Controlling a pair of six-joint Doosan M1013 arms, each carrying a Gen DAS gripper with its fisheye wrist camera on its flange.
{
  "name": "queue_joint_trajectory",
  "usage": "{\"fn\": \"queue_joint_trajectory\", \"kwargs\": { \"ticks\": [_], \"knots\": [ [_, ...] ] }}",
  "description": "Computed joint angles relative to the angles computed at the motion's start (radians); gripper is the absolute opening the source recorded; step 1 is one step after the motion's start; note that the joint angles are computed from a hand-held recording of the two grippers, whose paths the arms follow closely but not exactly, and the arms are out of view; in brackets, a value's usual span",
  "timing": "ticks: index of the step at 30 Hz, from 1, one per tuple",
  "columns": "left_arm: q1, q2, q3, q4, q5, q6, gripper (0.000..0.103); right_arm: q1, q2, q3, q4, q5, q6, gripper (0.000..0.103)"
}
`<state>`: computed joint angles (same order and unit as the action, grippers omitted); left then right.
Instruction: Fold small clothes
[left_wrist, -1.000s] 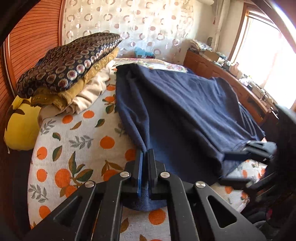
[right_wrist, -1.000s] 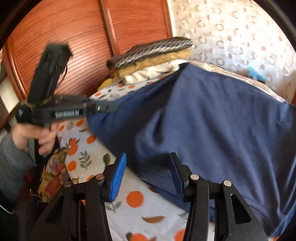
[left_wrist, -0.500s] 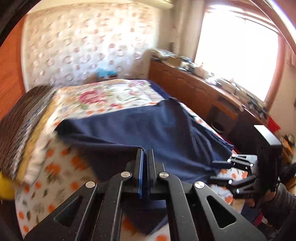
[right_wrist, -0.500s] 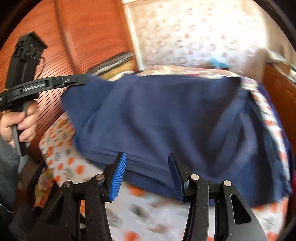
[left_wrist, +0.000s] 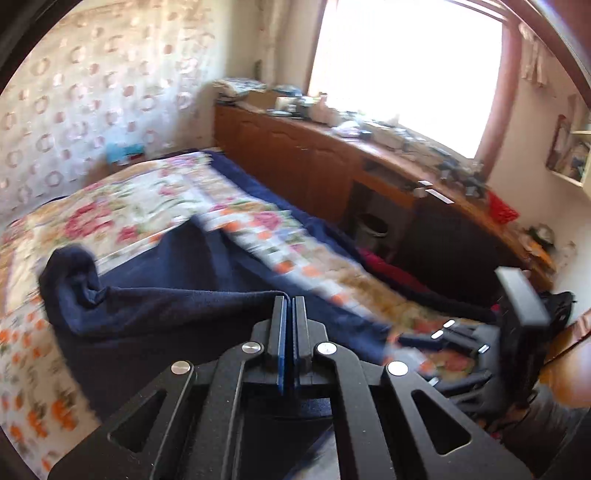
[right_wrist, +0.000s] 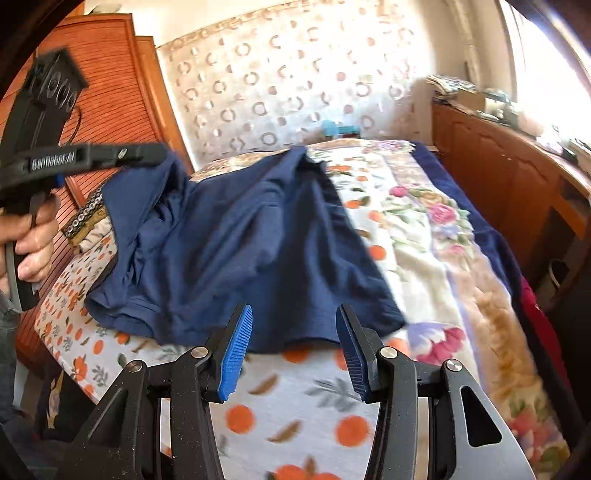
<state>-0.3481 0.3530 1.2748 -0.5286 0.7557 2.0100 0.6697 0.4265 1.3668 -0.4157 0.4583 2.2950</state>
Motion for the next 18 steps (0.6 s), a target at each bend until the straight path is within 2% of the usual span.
{"fn": "queue_joint_trajectory", "kwargs": {
  "ticks": [2, 5, 9, 11, 13, 14, 15, 16, 18],
  "knots": [
    [-0.015, 0.014, -0.026, -0.021, 0.024, 0.013, 0.003, -0.006, -0.012, 0.018, -0.02, -0.005, 0.03, 0.049],
    [-0.042, 0.02, -0.046, 0.028, 0.021, -0.004, 0.003, -0.007, -0.025, 0.034, -0.043, -0.008, 0.065, 0.049],
    [-0.039, 0.016, -0.045, 0.039, 0.022, -0.01, 0.004, -0.008, -0.04, 0.05, -0.052, -0.009, 0.074, 0.049],
    [-0.036, 0.01, -0.041, 0.094, 0.019, -0.04, 0.006, -0.009, -0.039, 0.048, -0.042, -0.008, 0.065, 0.049],
    [-0.041, 0.01, -0.044, 0.141, 0.011, -0.073, 0.037, -0.008, -0.042, 0.044, -0.032, 0.004, 0.052, 0.049],
    [-0.035, 0.001, -0.029, 0.148, -0.013, -0.071, 0.06, -0.008, -0.038, 0.038, -0.027, 0.005, 0.045, 0.049],
    [-0.032, -0.005, -0.017, 0.158, -0.032, -0.075, 0.074, -0.008, -0.034, 0.032, -0.019, 0.005, 0.037, 0.049],
    [-0.024, -0.014, -0.002, 0.176, -0.048, -0.087, 0.078, -0.008, -0.03, 0.025, -0.01, 0.004, 0.029, 0.049],
    [-0.009, -0.024, 0.017, 0.208, -0.06, -0.115, 0.078, -0.011, -0.021, 0.011, 0.019, 0.0, -0.001, 0.049]
  ]
}}
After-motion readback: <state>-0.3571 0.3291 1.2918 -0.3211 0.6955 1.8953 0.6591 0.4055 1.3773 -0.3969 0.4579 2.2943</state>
